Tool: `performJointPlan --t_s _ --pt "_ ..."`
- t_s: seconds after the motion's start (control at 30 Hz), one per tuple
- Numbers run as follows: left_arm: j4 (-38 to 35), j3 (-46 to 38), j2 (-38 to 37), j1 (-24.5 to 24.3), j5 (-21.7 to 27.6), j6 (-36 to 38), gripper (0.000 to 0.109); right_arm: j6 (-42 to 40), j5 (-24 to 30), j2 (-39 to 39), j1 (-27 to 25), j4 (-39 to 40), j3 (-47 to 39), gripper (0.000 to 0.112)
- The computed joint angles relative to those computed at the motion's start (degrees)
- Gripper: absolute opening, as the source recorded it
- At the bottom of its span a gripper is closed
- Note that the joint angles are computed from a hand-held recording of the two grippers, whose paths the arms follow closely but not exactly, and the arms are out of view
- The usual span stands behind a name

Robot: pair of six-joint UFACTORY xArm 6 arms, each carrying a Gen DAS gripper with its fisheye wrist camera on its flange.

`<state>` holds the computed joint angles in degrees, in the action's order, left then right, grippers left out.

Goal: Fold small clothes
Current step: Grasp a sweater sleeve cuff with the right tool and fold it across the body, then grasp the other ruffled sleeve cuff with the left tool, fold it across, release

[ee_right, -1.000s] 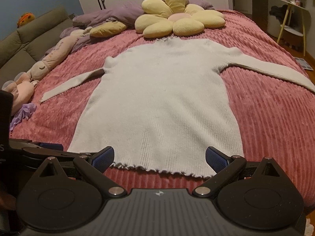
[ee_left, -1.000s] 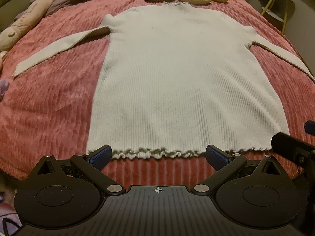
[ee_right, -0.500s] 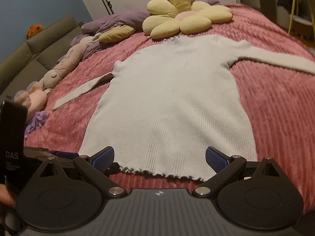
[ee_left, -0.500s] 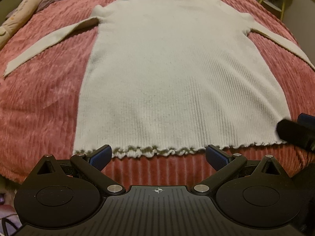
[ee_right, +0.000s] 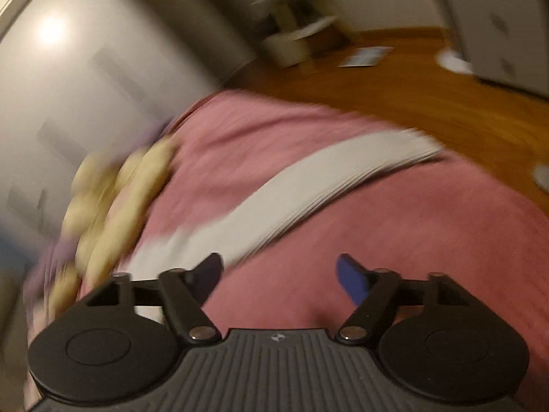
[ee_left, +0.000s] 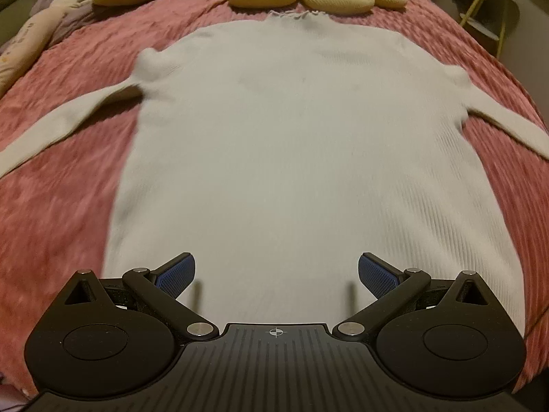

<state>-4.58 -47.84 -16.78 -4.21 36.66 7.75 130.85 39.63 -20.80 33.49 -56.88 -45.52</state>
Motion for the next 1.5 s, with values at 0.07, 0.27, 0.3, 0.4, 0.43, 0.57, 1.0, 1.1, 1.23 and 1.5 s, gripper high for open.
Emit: performJointPlan --t_s 0.07,0.27,0.3,0.4,0.43,0.57,1.0,1.1,1.23,1.5 --pt "0.4 -1.8 2.9 -0.8 -1.0 -1.8 0.103 7.4 -3.3 -1.6 -4.9 -2.2 3.7 0.05" --pt "-0.7 -2.0 5.8 -2.2 -5.1 -2.0 0.103 26.1 -11.8 -1.0 -13.5 -12.1 9.5 0.038" --pt "-1.6 -1.7 5.8 -2.2 -5.4 -0.7 0.103 30.0 -12.4 -0.7 -14.3 -15.2 9.8 0.036" --pt "-2.3 -3.0 7.1 -2.0 -3.2 0.3 0.103 37.2 -14.1 0.4 -16.9 -21.0 9.8 0.025" --pt "-2.4 -3.3 7.5 -1.9 -2.7 0.6 0.103 39.0 -14.6 0.9 -17.8 -22.6 9.9 0.023" --pt "-4.0 -4.7 8.9 -1.3 -1.3 1.8 0.103 27.5 -13.8 3.6 -18.3 -15.8 7.3 0.007" --pt "-27.4 -14.4 13.8 1.2 -0.6 16.2 0.103 -25.9 -9.1 32.6 -0.6 -16.4 -36.7 0.007" --pt "-34.6 -21.3 18.5 1.0 1.9 20.0 0.103 -38.7 -15.0 40.5 1.1 -4.2 -44.1 0.024" --pt "-41.8 -33.5 28.7 0.5 9.2 20.6 0.103 -29.8 -14.3 39.1 2.0 -3.9 -39.1 0.034" --pt "-43.4 -49.4 44.5 -2.5 18.2 12.9 0.081 -5.2 -13.6 24.3 2.0 -12.2 -17.0 0.035"
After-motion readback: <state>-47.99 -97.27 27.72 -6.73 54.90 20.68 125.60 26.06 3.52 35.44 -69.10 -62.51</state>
